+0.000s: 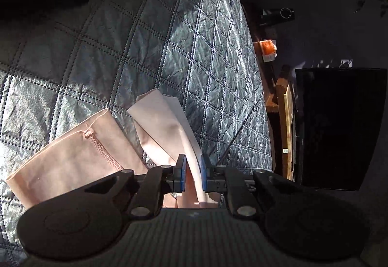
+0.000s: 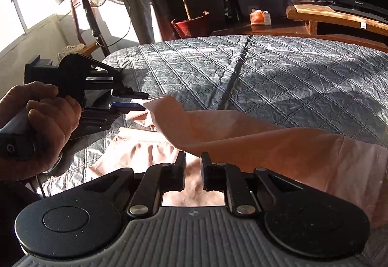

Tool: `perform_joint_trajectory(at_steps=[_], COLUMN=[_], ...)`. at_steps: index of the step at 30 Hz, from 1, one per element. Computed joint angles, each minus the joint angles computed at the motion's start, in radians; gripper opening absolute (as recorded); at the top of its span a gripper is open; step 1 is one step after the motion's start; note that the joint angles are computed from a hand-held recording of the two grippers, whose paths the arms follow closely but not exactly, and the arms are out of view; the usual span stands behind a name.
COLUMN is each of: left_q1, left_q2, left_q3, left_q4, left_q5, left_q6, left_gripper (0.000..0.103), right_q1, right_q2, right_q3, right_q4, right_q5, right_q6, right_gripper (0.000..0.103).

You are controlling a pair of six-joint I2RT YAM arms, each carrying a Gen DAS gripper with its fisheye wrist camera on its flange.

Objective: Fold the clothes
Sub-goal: 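Lay the folded pink garment down with both grippers closed on it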

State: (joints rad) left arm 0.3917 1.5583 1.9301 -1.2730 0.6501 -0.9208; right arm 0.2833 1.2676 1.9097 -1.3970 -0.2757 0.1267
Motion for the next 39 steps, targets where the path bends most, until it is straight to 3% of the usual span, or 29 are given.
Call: perform_joint_trajectory(at_steps=[3, 8, 10, 13, 15, 20, 24, 25, 28, 30, 32, 39], left_q1=[0.019, 0.048, 0.046, 0.041, 0.034, 0.019, 0.022, 0.020, 0.016, 0.017, 0.017, 0.020], left_q2=[0.025, 0.058, 0.065, 0.073, 0.072, 0.071, 0.065, 0.065, 0.070, 0.073, 0.073, 0.073], left_q3=[0.036, 0.089, 0.101, 0.116, 0.118, 0.120, 0.114, 0.115, 0.122, 0.126, 0.127, 0.131], left_q4=[-0.023, -0.068, -0.088, -0.112, -0.118, -0.134, -0.142, -0.143, -0.150, -0.156, -0.157, -0.159], left_q5=[-0.006, -0.012, -0.027, -0.049, -0.063, -0.100, -0.103, -0.103, -0.108, -0.108, -0.109, -0.113], left_q6=[0.015, 0.055, 0.072, 0.096, 0.107, 0.116, 0.123, 0.125, 0.132, 0.135, 0.135, 0.141], left_gripper=[0.010, 0.010, 0.010, 0.008, 0.007, 0.006, 0.006, 0.006, 0.006, 0.006, 0.006, 0.005], right_q1=[-0.128, -0.460, -0.626, -0.824, -0.839, -0.756, -0.784, -0.788, -0.796, -0.809, -0.815, -0.831], right_q2=[-0.002, 0.006, 0.001, -0.004, -0.026, -0.061, -0.064, -0.063, -0.047, -0.066, -0.076, -0.082], right_q3=[0.026, 0.056, 0.026, -0.038, -0.088, -0.173, -0.189, -0.193, -0.186, -0.210, -0.225, -0.192], right_q4=[-0.046, -0.120, -0.137, -0.162, -0.142, -0.081, -0.076, -0.075, -0.108, -0.090, -0.076, -0.055], right_q5=[-0.036, 0.022, -0.022, -0.186, -0.228, -0.193, -0.229, -0.239, -0.236, -0.242, -0.258, -0.291], right_q6=[0.000, -0.154, -0.206, -0.237, -0.257, -0.229, -0.233, -0.236, -0.236, -0.228, -0.233, -0.235], right_gripper=[0.018, 0.022, 0.022, 0.022, 0.022, 0.023, 0.023, 0.027, 0.058, 0.054, 0.027, 0.023])
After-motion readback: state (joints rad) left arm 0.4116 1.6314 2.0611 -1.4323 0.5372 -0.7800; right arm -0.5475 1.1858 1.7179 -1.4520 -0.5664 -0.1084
